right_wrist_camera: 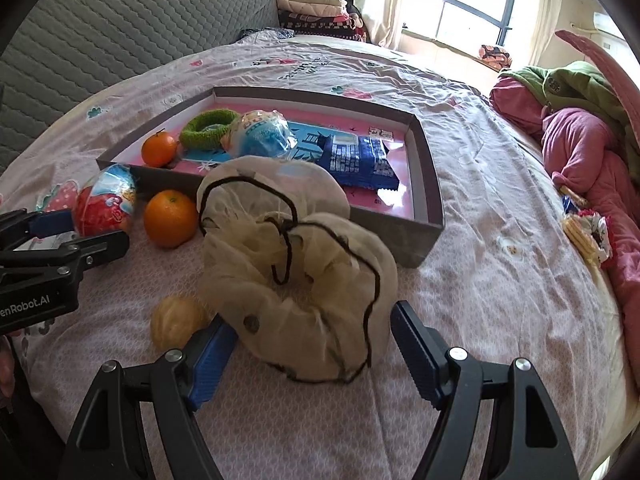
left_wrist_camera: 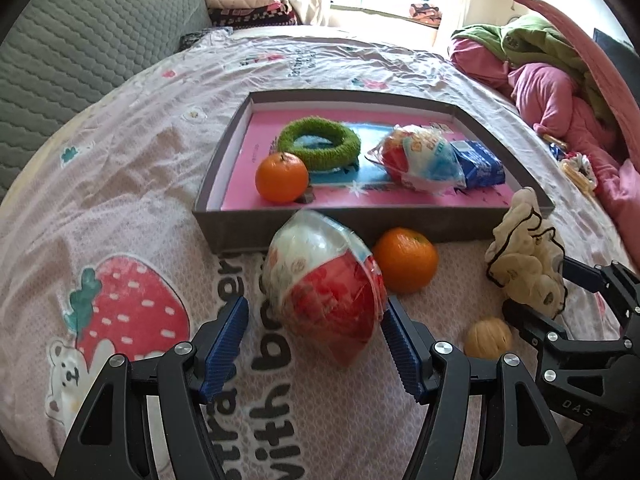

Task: Organize objects
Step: 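Move the left gripper to the red-white bagged candy egg while the right gripper approaches the cream mesh bag, then close the left gripper on the candy egg while the right gripper closes on the mesh bag, then lift the candy egg with the left gripper while the right gripper lifts the mesh bag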

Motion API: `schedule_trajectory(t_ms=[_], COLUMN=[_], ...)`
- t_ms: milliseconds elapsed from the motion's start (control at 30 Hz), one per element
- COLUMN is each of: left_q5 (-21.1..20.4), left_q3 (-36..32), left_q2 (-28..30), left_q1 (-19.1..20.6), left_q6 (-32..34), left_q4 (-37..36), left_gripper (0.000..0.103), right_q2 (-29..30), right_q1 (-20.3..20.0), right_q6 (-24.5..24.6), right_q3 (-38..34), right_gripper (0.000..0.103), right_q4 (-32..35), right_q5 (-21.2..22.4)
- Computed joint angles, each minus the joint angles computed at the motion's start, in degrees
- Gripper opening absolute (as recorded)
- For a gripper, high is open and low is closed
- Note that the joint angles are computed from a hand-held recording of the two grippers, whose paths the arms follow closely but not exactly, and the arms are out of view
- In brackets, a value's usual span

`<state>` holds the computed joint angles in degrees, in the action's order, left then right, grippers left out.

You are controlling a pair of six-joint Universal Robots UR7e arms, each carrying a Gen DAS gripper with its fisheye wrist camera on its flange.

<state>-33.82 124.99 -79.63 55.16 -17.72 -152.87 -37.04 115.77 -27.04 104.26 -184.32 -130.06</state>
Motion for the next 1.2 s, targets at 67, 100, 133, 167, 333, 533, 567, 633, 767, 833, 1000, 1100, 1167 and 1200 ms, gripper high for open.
schedule_trajectory(t_ms=[67, 100, 133, 167, 333, 533, 567, 633, 767, 833, 1000, 1100, 1167, 1200], left_q5=[0.09, 0.17, 0.32, 0.45, 1.35, 2.22, 2.31, 1.73, -0.48, -1.34, -2.53, -2.66, -2.04, -1.64], left_q3=[-0.46, -0.67, -0.92, -1.13, -2.29, -3.35, -3.49, -3.73, -3.63, -3.44, -3.50, -3.16, -2.68, -2.48], left_q2=[0.40, 0.63, 0.99, 1.19, 2.74, 3.09, 3.16, 3.24, 2.56, 2.21, 2.06, 1.69, 1.34, 1.25], left_q1=[0.14, 0.22, 0.31, 0.40, 0.82, 1.52, 1.65, 1.97, 2.54, 2.70, 3.21, 3.05, 2.61, 2.28], left_q6=[0.45, 0.69, 0.98, 1.16, 1.37, -0.43, -0.77, -1.00, -1.53, -0.95, -0.72, -0.71, -0.32, -0.05], left_q4=[-0.22, -0.41, -0.70, -0.64, -0.42, 1.55, 1.75, 1.54, 0.90, -0.27, -1.11, -2.07, -3.06, -3.50], left_gripper=[0.070, 0.070, 0.070, 0.070, 0.070, 0.070, 0.070, 0.070, 0.069, 0.064, 0.063, 0.063, 0.063, 0.063], right_q2=[0.51, 0.81, 1.09, 1.38, 2.01, 2.15, 2.14, 2.06, 1.74, 1.38, 0.94, 0.69, 0.33, 0.19], right_q1=[-0.02, -0.02, -0.05, -0.07, -0.60, -0.78, -0.77, -0.74, -0.67, -0.77, -0.85, -0.85, -0.93, -0.92], right_q6=[-0.65, -1.12, -1.55, -1.74, -0.40, -0.53, -0.59, -0.73, -1.14, -0.41, 0.00, -0.19, -0.16, -0.24], right_q3=[-0.87, -1.35, -1.80, -2.30, -4.44, -5.24, -5.22, -5.04, -4.48, -4.09, -3.62, -3.24, -2.92, -2.72], right_gripper=[0.076, 0.076, 0.076, 0.076, 0.065, 0.041, 0.039, 0.035, 0.030, 0.030, 0.030, 0.029, 0.028, 0.028], right_q4=[-0.29, -0.40, -0.44, -0.19, 3.01, 4.60, 4.62, 4.39, 3.15, 3.04, 1.99, 1.04, 0.51, -0.09], right_q5=[0.12, 0.08, 0.01, -0.11, 0.71, 2.62, 2.90, 3.17, 3.48, 4.04, 5.28, 6.13, 7.10, 7.58])
